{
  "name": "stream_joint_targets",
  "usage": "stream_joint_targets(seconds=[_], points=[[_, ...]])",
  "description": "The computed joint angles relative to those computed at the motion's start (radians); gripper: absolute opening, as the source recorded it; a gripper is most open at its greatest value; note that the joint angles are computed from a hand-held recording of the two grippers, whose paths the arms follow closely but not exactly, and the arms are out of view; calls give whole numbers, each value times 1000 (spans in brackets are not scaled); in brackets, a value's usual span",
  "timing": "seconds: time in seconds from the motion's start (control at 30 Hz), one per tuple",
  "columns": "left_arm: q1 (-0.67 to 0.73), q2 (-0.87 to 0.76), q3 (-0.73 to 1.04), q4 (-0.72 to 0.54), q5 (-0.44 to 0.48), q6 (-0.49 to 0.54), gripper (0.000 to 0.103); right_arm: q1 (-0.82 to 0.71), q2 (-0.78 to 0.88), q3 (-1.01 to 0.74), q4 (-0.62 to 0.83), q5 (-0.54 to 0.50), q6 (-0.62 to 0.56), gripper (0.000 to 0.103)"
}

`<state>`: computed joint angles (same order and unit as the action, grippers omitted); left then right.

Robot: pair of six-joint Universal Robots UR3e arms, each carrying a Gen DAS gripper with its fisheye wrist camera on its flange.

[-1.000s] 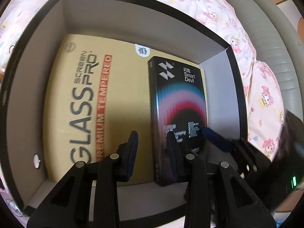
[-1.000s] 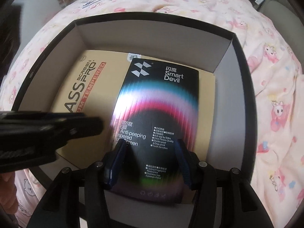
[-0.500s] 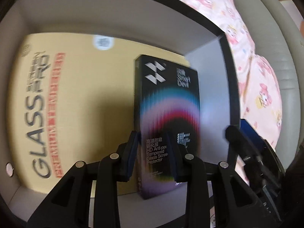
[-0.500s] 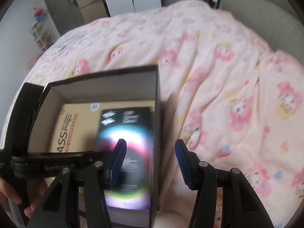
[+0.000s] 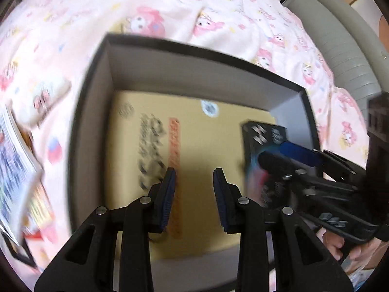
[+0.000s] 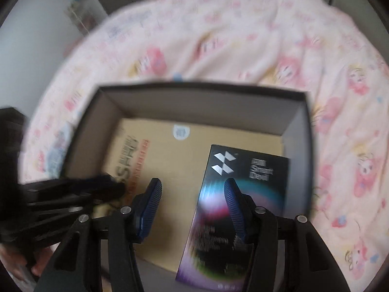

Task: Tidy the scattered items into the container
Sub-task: 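Open both grippers, release the Smart Devil box and withdraw upward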

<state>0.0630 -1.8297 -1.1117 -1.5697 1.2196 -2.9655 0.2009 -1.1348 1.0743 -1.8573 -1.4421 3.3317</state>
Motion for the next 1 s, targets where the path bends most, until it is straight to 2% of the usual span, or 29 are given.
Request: stream_joint_targets(seconds=[0.07,0.13,0.27,0.33,0.43,0.57,0.63,0.73,0.83,0.9,1.0], points=[[-29,-81,76,27,67,8,31,12,75,-74,19,-25,1,50],[-58,-197,201,28,91,9,30,7,101,-89,9,-40,-2,50],[-93,-377,454,-48,158,13,30,-17,49,46,-116,-48,-23,50],[-113,-352,386,-1,198,48,30,-42,20,125,-170,-19,-50,53],[-148,-254,169,150,289,97,31,-89,-22,200,-219,68,-77,55],[-126,-178,21,237,273,81,33,-76,-14,208,-236,81,-128,62],[-125,-143,-39,268,280,71,33,-77,-7,193,-233,90,-149,62],[-115,-118,-76,263,274,53,33,-77,4,182,-231,82,-177,62],[-120,-70,-167,323,285,60,33,-70,22,158,-218,58,-185,61],[-123,-89,-134,298,279,58,34,-61,37,138,-212,44,-178,62],[-111,-110,-50,238,213,27,34,-18,29,129,-210,-52,-139,61]])
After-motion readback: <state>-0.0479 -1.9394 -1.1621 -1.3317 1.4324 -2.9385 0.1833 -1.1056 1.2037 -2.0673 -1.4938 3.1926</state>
